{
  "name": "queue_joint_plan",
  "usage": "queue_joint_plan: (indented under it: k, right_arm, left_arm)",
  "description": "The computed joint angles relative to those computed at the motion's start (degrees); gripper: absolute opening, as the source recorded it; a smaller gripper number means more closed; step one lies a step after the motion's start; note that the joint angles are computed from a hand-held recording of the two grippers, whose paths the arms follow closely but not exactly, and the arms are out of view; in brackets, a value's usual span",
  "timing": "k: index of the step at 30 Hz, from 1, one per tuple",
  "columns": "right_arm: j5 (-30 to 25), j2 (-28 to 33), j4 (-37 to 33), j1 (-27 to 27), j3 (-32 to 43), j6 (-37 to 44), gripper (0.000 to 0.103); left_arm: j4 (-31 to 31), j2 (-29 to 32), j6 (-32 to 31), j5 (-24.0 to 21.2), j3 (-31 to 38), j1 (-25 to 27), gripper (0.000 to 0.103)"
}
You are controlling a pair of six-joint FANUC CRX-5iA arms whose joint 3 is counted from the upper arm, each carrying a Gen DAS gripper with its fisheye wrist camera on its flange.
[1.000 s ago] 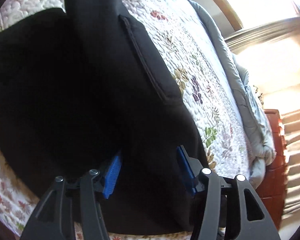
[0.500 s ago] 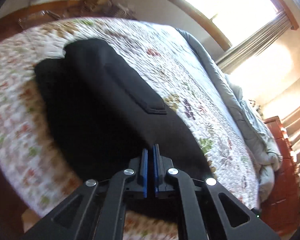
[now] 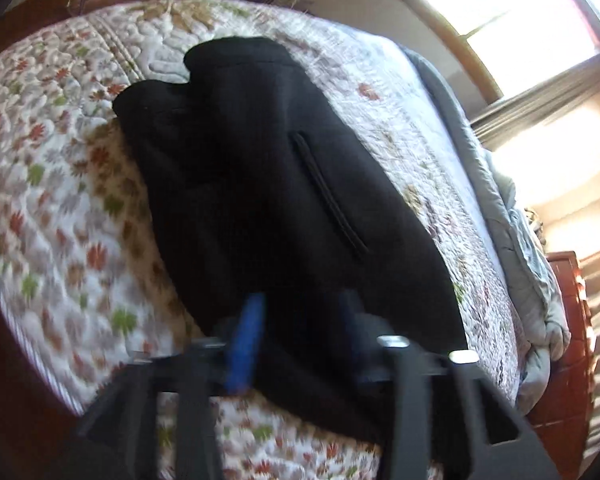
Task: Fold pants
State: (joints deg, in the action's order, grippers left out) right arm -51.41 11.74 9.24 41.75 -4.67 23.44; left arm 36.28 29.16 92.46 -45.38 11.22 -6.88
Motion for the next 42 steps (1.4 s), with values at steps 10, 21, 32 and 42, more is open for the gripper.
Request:
queue_joint_plan:
  k: [10,21,32,42]
  right_arm:
    - [0.18,-0.04,0.73,0.33,-0.35,-0.35,0.061]
    - [2.26,-1.14,-0.82,-0.42,-1.33,-0.51,0.063]
    - [3.22,-1.23,0.24,-0.42,-1.33,-0.56,0.066]
    - [5.29,-3.94,3.99,-0.59,-0.81,0.55,0.063]
  left_arm:
    - [2.99,8.29,2.62,-6.9,10.3,0.98,0.05]
    - [13.68,-9.71,-12.24,15.4,-16.2,-0.94,0.014]
    - [-6.97,-5.72,-0.08,4.43,-5.91,0.17,0.032]
    - [-13.16,-8.1,-3.66,0.53,-0.88,-3.52,0.063]
